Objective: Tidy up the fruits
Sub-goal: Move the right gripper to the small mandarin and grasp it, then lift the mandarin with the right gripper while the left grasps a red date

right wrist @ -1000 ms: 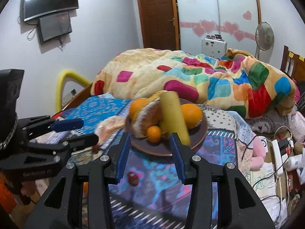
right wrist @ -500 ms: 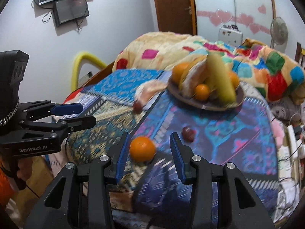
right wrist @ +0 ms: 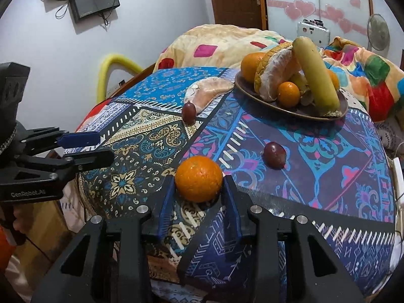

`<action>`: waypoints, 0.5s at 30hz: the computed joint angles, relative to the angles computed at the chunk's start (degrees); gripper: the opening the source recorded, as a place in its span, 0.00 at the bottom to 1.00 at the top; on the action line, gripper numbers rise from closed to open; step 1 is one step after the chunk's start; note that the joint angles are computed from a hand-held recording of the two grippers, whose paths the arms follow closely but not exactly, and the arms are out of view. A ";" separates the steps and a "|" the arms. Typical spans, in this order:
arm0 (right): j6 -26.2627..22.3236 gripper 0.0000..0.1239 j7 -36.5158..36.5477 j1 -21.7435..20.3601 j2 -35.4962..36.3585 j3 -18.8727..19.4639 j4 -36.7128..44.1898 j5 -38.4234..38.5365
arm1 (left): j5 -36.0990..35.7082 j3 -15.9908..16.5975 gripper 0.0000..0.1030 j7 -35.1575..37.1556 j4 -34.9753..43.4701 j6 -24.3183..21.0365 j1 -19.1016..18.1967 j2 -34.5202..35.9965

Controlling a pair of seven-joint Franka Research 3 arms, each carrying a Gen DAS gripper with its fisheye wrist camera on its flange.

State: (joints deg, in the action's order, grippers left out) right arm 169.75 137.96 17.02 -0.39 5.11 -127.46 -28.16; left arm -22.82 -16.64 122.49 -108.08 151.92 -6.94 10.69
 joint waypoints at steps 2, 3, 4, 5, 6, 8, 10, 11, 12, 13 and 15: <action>1.27 0.27 -0.59 -0.11 0.18 -0.17 -0.19 0.33 | 0.87 -0.20 0.49 -0.37 0.81 1.06 -0.58 0.92; 1.80 0.27 -0.68 -0.15 0.18 -0.26 -0.32 0.46 | 1.53 -0.27 0.49 -0.85 1.34 1.50 -0.86 1.46; 2.52 0.27 -0.44 -0.26 -0.03 -0.38 -0.71 0.29 | 1.82 -0.48 0.49 -1.21 2.02 1.61 -0.97 2.04; 3.13 0.27 -0.27 -0.45 -0.26 -0.47 -0.96 0.13 | 1.89 -0.77 0.49 -1.41 2.81 1.40 -0.95 2.67; 3.66 0.27 0.77 -0.83 -0.55 -0.57 -1.14 -0.96 | 2.53 -0.88 0.49 -2.14 3.97 1.05 -1.17 3.57; 4.23 0.27 4.11 -2.03 -1.53 -0.46 -1.75 -4.51 | 4.48 -0.95 0.49 -3.85 5.87 1.02 -1.73 5.13; 4.66 0.27 7.25 -3.88 -2.84 -0.03 -2.57 -7.71 | 6.44 -1.17 0.48 -5.53 7.84 1.28 -2.26 6.90; 4.51 0.27 9.02 -5.01 -3.33 0.46 -2.75 -9.60 | 7.18 -1.39 0.47 -6.08 8.52 1.42 -2.34 7.55; 4.11 0.27 11.05 -6.27 -3.95 1.00 -2.99 -11.94 | 8.07 -1.52 0.46 -6.74 9.27 1.49 -2.50 8.24; 3.51 0.27 13.32 -7.68 -4.78 1.52 -3.38 -14.54 | 9.18 -1.55 0.44 -7.58 10.43 1.48 -2.84 9.28; 3.05 0.27 14.17 -9.25 -5.61 1.98 -4.00 -15.56 | 11.32 -1.61 0.40 -9.04 12.61 0.90 -3.31 11.03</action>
